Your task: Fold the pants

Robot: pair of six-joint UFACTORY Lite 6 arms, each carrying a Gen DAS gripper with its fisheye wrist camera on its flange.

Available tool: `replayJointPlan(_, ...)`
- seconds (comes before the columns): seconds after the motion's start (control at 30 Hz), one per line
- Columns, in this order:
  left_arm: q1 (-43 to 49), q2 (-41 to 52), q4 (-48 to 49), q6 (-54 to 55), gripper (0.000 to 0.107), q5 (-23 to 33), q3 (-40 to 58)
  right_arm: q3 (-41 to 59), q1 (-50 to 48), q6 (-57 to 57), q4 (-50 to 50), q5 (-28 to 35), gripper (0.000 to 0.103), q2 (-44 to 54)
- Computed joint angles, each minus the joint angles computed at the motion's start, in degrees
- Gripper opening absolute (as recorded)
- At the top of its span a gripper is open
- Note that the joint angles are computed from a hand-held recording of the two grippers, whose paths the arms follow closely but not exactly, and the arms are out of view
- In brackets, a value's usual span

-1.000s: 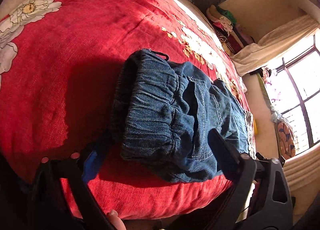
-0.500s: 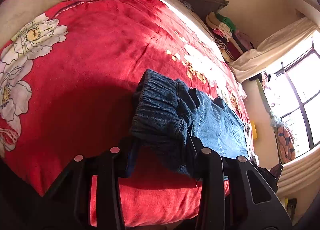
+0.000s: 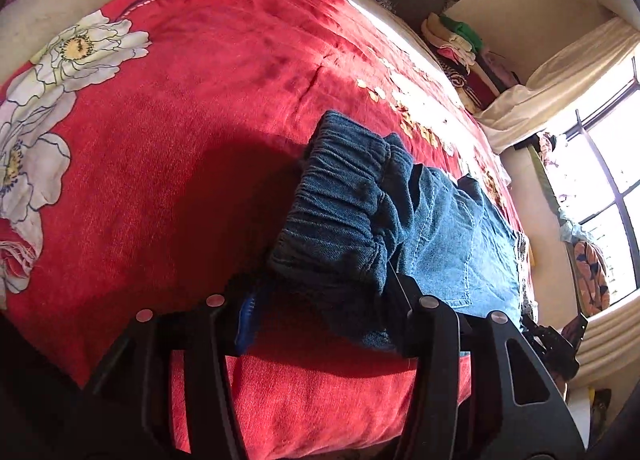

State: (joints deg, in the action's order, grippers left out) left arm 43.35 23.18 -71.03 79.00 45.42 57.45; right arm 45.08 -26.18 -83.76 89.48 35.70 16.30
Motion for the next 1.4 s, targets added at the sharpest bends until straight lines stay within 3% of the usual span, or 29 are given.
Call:
replayJointPlan(0.23, 2.4, -3.3, 0.7, -2.5, 0.050, 2.2, -0.2, -1.0, -2.6, 2.6, -3.0, 1.4, 0.032, -1.7)
replayJointPlan(0.47, 3.8, -17.9, 0.7, -1.9, 0.050, 0.6, -5.2, -8.4, -5.7, -0.5, -1.7, 0.9, 0.045, -12.4)
replayJointPlan(0.77, -15.0, -26.5, 0.6, -3.7, 0.052, -7.1, -9.4, -14.6, -0.4, -2.2, -2.4, -3.7, 0.055, -25.7)
replayJointPlan(0.87, -24.6, -24.8, -1.2, -2.5, 0.056, -13.2, -9.7, -14.6, 2.2, -2.3, -1.5, -4.8, 0.056, -25.4)
replayJointPlan(1.1, -42.5, -12.2, -1.7, -2.9, 0.057, -24.0, -4.6, -13.2, 9.7, -6.6, 4.5, -7.6, 0.056, -21.8)
replayJointPlan(1.4, -50.3, 1.0, 1.9, -5.9, 0.059, -31.6, 3.2, -7.9, 11.7, -8.3, 8.0, -9.1, 0.056, -10.4)
